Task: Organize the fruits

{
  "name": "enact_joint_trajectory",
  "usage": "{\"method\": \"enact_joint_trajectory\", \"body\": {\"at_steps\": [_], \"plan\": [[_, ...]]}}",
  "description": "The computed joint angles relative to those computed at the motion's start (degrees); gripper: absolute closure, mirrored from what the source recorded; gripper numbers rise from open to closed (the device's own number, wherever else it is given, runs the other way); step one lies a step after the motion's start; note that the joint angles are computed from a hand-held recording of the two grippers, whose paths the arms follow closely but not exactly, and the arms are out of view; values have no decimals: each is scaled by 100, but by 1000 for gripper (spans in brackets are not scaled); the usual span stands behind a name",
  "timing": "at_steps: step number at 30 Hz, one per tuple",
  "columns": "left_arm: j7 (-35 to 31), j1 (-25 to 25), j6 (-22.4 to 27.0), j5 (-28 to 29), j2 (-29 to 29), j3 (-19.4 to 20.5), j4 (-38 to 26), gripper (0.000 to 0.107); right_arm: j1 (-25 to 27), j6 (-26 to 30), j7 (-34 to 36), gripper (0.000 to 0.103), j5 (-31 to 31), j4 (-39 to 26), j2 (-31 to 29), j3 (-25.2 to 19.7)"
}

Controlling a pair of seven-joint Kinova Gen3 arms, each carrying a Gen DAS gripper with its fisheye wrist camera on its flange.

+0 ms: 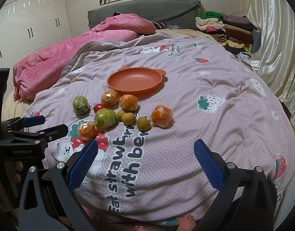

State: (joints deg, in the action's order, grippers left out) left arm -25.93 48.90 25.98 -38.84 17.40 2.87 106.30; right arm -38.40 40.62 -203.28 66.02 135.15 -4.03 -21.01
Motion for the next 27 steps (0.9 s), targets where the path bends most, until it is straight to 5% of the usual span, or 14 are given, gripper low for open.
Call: {"method": "enact_joint_trajectory", "body": {"at_steps": [27], "plan": [[-47, -24, -165, 36, -58, 55, 84, 13, -7, 85, -22, 4, -45, 14, -27, -30]]}}
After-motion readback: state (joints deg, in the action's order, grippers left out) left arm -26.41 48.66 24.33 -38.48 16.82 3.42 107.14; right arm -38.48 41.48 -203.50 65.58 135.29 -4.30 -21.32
